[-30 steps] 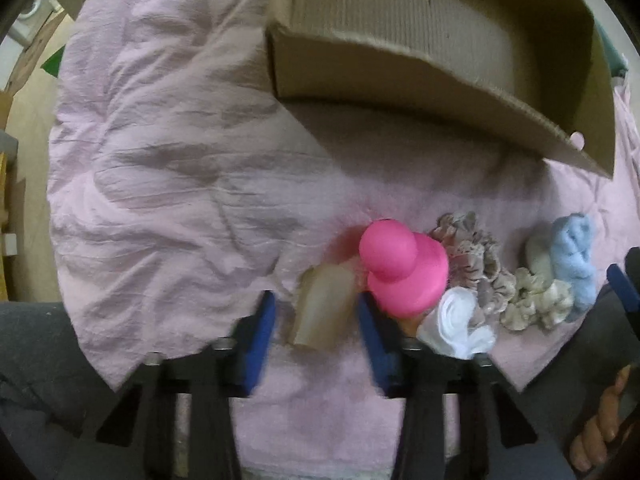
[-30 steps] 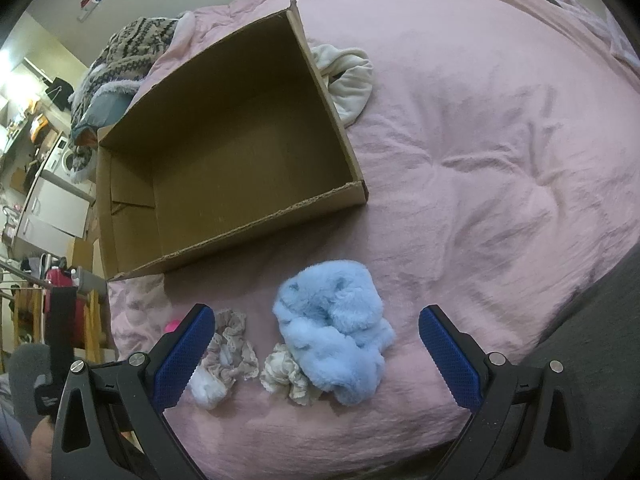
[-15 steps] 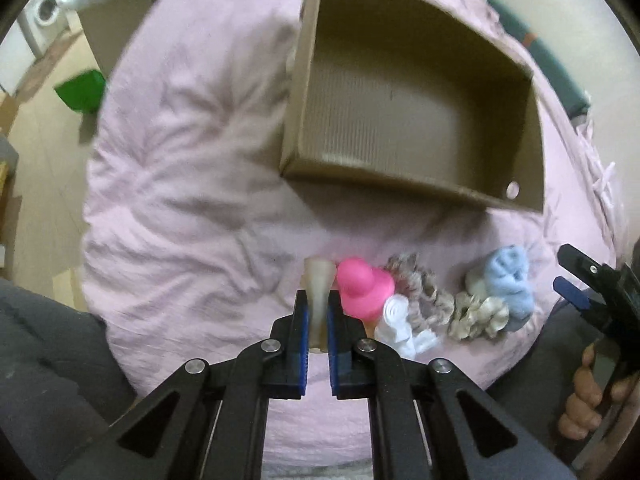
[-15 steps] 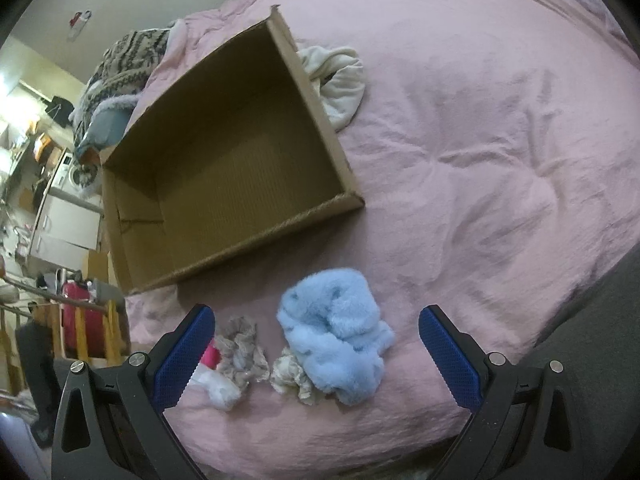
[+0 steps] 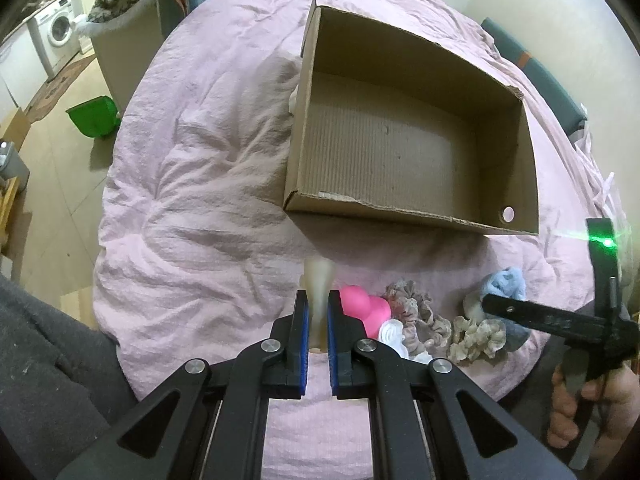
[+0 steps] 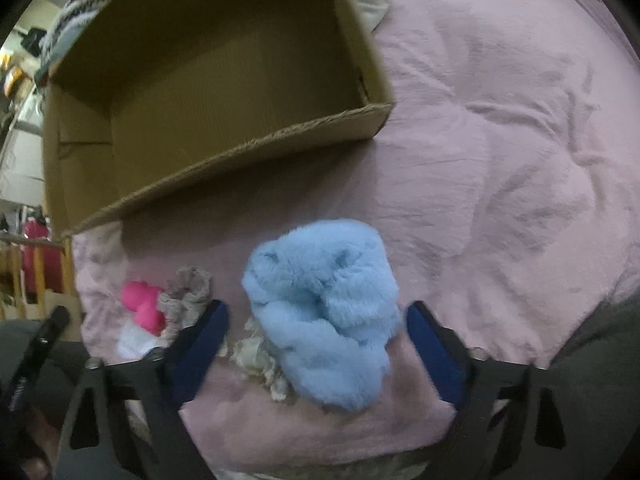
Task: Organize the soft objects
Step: 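Grasp the beige cone piece with the left gripper while the right gripper grasps the blue fluffy plush, then carry the beige piece with the left gripper into the box while the right gripper drops the blue plush there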
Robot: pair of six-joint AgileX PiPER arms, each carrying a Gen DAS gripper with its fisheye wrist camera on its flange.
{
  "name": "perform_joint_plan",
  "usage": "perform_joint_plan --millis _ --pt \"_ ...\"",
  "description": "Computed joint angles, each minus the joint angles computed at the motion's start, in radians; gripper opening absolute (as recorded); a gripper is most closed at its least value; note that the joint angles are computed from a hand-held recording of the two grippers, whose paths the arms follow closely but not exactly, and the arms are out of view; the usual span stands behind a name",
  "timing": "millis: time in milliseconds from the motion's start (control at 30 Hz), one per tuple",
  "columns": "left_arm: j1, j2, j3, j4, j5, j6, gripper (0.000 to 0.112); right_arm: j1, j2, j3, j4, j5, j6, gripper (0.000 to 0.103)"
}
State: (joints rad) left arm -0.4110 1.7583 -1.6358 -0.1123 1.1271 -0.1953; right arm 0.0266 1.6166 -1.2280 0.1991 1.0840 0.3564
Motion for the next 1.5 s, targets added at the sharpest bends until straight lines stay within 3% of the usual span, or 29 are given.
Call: perform_joint_plan --millis 200,300,467,833,933,1267,1500 --pt "0.004 0.011 -0.01 -0.003 0.0 -0.006 0.007 -0.035 0.011 0.02 0.054 -0.03 -0.012 0.047" --pt "0.014 0.008 -0.01 -0.012 -0.004 -0.013 0.007 -0.043 -0.019 0.021 0.069 -0.036 -0.03 0.039" --pt "0.021 -0.011 0.008 -0.013 -0.024 -0.018 0.007 -0.042 -0.092 0.002 0.087 -0.028 -0.055 0.039" --pt "0.045 -0.036 -0.065 -0.054 -0.077 0.011 0.007 -0.247 -0.189 -0.11 0.358 0.061 -0.321 0.039" --pt "0.046 -0.022 -0.121 -0.063 -0.113 0.026 0.007 -0.231 -0.167 -0.16 0.354 0.018 -0.318 0.039" --pt "-0.024 0.232 -0.497 0.017 -0.043 0.02 0.007 -0.165 -0.101 -0.148 0.302 -0.218 -0.323 0.039" --pt "-0.075 0.296 -0.461 0.069 -0.135 0.048 0.008 -0.105 -0.072 -0.058 0.239 -0.343 -0.328 0.039"
